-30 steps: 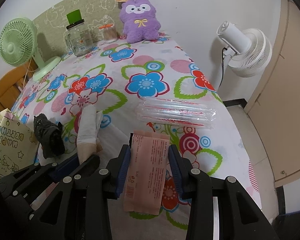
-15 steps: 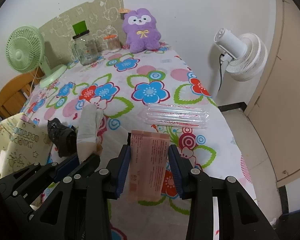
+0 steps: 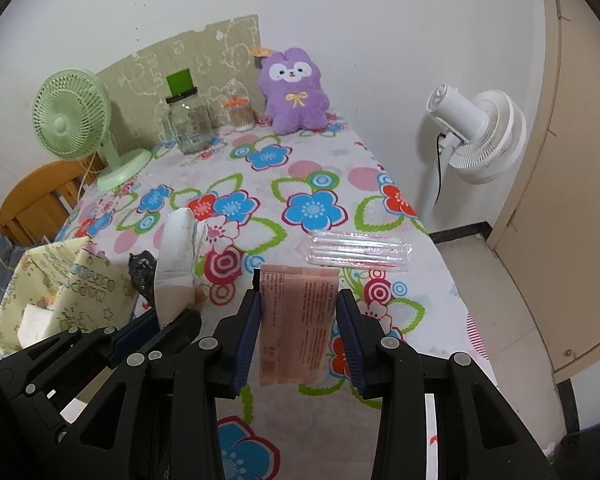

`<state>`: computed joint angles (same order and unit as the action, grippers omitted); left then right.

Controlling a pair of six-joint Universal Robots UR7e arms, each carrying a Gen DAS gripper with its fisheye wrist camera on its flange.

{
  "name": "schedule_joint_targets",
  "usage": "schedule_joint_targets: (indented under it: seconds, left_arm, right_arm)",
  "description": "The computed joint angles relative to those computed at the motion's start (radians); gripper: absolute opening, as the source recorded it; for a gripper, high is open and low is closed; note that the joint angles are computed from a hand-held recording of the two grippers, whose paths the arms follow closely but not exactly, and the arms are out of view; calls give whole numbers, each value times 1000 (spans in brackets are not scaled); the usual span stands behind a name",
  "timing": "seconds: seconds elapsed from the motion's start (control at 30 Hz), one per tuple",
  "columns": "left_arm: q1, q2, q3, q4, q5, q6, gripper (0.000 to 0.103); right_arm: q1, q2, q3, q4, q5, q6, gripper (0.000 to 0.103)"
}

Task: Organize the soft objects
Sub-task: 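Carry the rolled item and pink packet with both tools over the fabric box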

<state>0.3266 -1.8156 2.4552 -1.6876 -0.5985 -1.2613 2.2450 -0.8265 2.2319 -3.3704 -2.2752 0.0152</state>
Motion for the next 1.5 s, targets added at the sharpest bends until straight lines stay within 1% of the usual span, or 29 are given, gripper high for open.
schedule_joint_targets:
  seconds: [0.27, 0.5, 0.77, 1.0, 1.3, 1.5]
  left_arm:
    - [-69, -48, -32, 161, 6, -72, 10]
    - [-147, -98, -61, 328, 6, -172, 10]
    - [-220, -146, -95, 490, -9, -264, 10]
    - [-267, -180, -131, 635, -14, -353, 10]
    - [-307, -232, -174, 812, -37, -460, 10]
    - [-332, -256, -206, 936, -47, -540, 10]
  right_arm:
    - [50, -16, -5, 6, -22, 15, 42]
    - [102, -23, -17, 8, -42, 14, 42]
    - [158, -27, -36, 30, -57, 17, 42]
    - [203, -18, -66, 45, -63, 10, 42]
    - [239, 7, -113, 84, -42, 6, 42]
    - [256, 29, -155, 113, -6, -16, 42]
